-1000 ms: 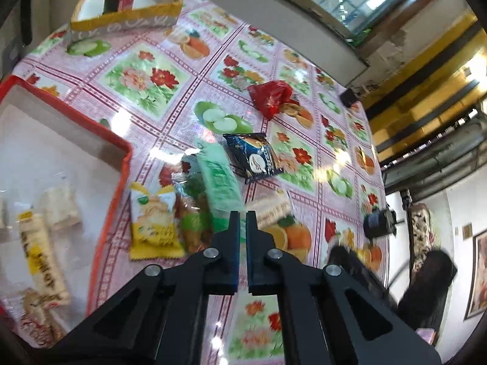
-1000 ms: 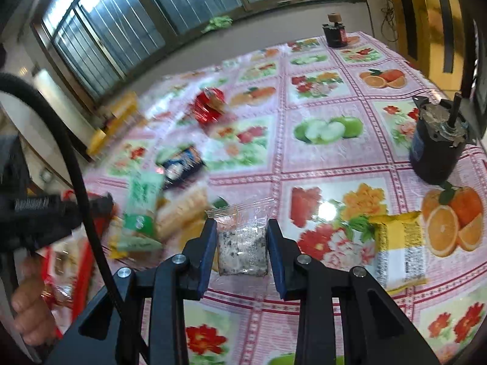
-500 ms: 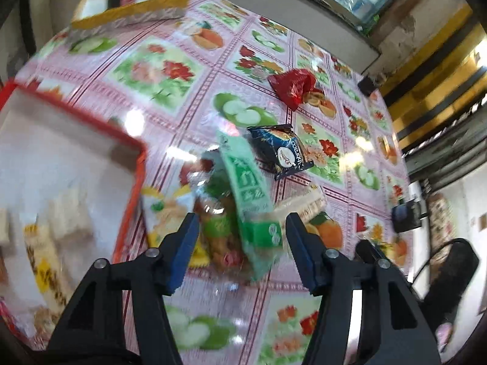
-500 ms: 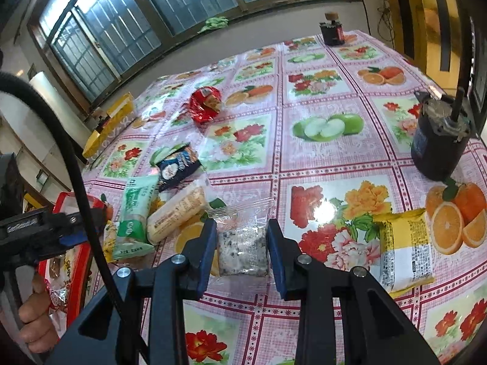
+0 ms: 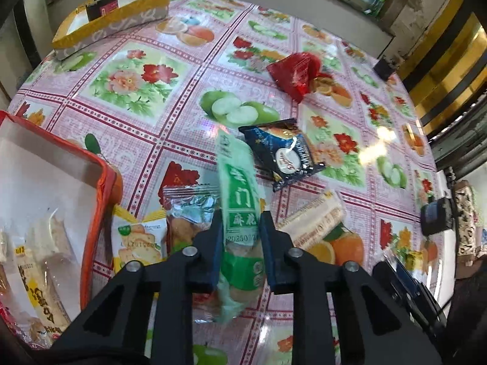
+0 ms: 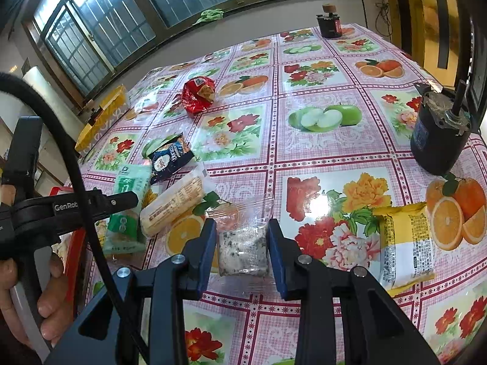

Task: Organize snacks
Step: 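Carry the green packet into the tray with the left gripper while the right gripper carries a clear packet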

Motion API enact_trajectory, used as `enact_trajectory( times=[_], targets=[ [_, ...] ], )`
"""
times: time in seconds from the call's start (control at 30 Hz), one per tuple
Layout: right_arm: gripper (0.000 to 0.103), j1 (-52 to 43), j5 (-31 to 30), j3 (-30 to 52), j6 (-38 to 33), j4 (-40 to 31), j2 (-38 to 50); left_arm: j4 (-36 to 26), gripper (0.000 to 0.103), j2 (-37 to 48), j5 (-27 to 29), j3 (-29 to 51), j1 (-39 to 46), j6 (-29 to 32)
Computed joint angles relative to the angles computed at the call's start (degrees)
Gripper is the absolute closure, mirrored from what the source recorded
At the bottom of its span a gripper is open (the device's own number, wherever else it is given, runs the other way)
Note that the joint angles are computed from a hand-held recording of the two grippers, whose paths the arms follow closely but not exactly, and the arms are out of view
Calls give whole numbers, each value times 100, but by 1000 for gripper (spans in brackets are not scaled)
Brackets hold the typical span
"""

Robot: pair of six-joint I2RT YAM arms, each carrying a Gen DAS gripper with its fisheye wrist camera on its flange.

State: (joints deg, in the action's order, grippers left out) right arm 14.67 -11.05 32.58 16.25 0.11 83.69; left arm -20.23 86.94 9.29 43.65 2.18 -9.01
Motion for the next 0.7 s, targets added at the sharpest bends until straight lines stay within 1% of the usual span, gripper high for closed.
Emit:
enact_trajectory(
  times=[0.07,0.13,0.17,0.2,0.23,0.27,0.3,0.33,0.37,0.43,0.47,0.53,0.6,0.7],
  targets=[
    [70,43,-9,-33,-30,37,-70,-97,80,-287,166,-120,64,88],
    [70,97,-50,-104,-48,108,-173,-454,80,-623,729,-139,336,155],
    [70,125,-102,-145,-75,149,-233,-752,80,-925,1126,-182,600,332],
    [70,184,-140,-203,-99,210,-315,-981,80,-1186,1294,-217,723,454],
    [70,254,-166,-253,-131,267,-388,-1237,80,-1480,1486,-252,927,664],
    [70,349,-213,-289,-153,327,-442,-1620,80,-1875,1758,-272,1302,1043],
    [70,410,-306,-321,-136,380,-483,-1885,80,-2092,1884,-247,1543,1281],
    [70,481,-527,-336,-138,450,-490,-2254,80,-2282,2080,-170,1980,1676],
    [70,611,-571,-297,-100,396,-500,-2608,80,-2362,2291,-60,2511,2151],
    [70,997,-583,-179,52,250,-600,-3115,80,-2245,2536,189,3383,2925],
    [70,1202,-673,-130,133,268,-631,-3401,80,-2082,2676,345,4011,3468],
    [70,1671,-686,75,299,295,-552,-3560,80,-1841,2778,448,4796,4104],
    [70,2219,-608,439,449,362,-252,-3449,80,-1627,2718,418,5163,4383],
    [70,2847,-449,1361,473,197,575,-3364,79,-1282,2663,351,5520,4716]
  ],
)
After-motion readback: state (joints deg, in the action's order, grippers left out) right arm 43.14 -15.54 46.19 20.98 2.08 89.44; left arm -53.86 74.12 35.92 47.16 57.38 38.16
